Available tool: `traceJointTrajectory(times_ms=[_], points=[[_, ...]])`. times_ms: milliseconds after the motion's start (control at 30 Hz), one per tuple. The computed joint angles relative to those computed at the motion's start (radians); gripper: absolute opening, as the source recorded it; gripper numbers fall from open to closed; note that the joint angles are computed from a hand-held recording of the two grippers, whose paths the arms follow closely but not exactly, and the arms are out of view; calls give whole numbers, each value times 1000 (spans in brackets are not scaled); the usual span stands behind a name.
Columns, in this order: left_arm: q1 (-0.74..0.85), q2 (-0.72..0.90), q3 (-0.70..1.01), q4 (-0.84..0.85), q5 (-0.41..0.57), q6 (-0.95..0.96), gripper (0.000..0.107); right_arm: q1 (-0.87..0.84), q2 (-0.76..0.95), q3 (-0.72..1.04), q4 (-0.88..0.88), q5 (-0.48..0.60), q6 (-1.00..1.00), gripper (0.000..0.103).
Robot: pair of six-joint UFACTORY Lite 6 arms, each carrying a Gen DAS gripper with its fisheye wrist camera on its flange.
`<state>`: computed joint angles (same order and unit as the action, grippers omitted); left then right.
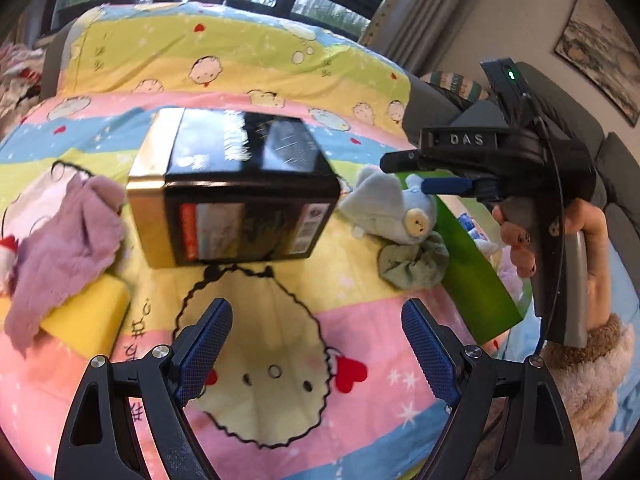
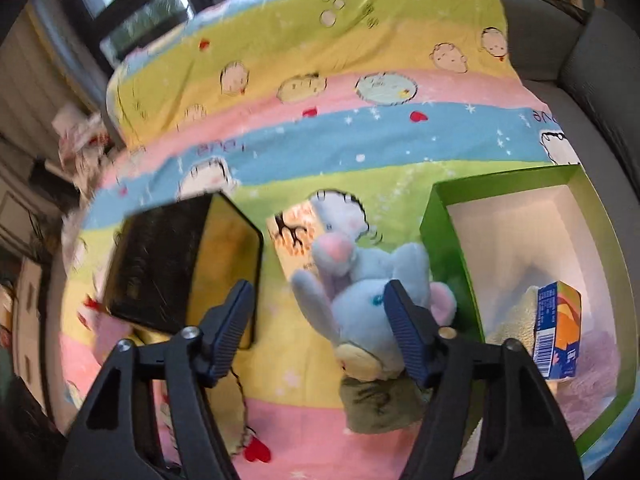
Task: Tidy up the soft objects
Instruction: 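Move the right gripper to the grey plush elephant and grasp it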
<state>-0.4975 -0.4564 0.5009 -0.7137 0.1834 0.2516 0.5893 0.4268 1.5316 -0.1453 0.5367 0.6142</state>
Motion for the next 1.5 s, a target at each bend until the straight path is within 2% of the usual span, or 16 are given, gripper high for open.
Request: traceJointTrajectory(times_ms=[133,267,367,467,533,567,667,767,867,967,1100,1167,1233,1400,1467,1500], points=[[50,-4,-21,-223,34,225,87,25,65,72,-139,50,78,80],[86,-69,-51,-191,67,199,87,56,157,148,-383,118,159,80],[141,-123,-66,-222,112,248,87,56,218,193,-389,192,122,78],[191,-146,-74,-296,155,326,87,69,280,225,-418,245,98,46],[210,-164,-76,-299,179,330,87,75,246,171,-469,214,172,38],[213,-173,-77,-289,184,318,87,72,198,122,-473,185,216,28],[218,-205,-83,-255,198,279,87,88,60,-7,-497,129,323,21],[177,-224,-90,-171,176,174,87,120,-154,-213,-496,-10,397,6],[105,-237,-105,-73,145,50,87,136,-346,-408,-348,-201,346,6],[38,-248,-123,58,114,-108,87,181,-435,-524,-354,-321,420,5],[19,-274,-153,140,111,-213,87,245,-443,-607,-574,-455,714,5],[11,-265,-156,190,100,-267,87,257,-406,-602,-761,-475,912,6],[-14,-243,-151,250,77,-334,87,252,-368,-588,-819,-465,976,7],[-121,-90,-66,457,-4,-569,87,194,-468,-672,-396,-485,589,11],[-165,-13,-3,653,-38,-778,87,170,-535,-693,-287,-441,480,25],[-181,14,20,750,-52,-883,87,151,-569,-702,-257,-422,442,53]])
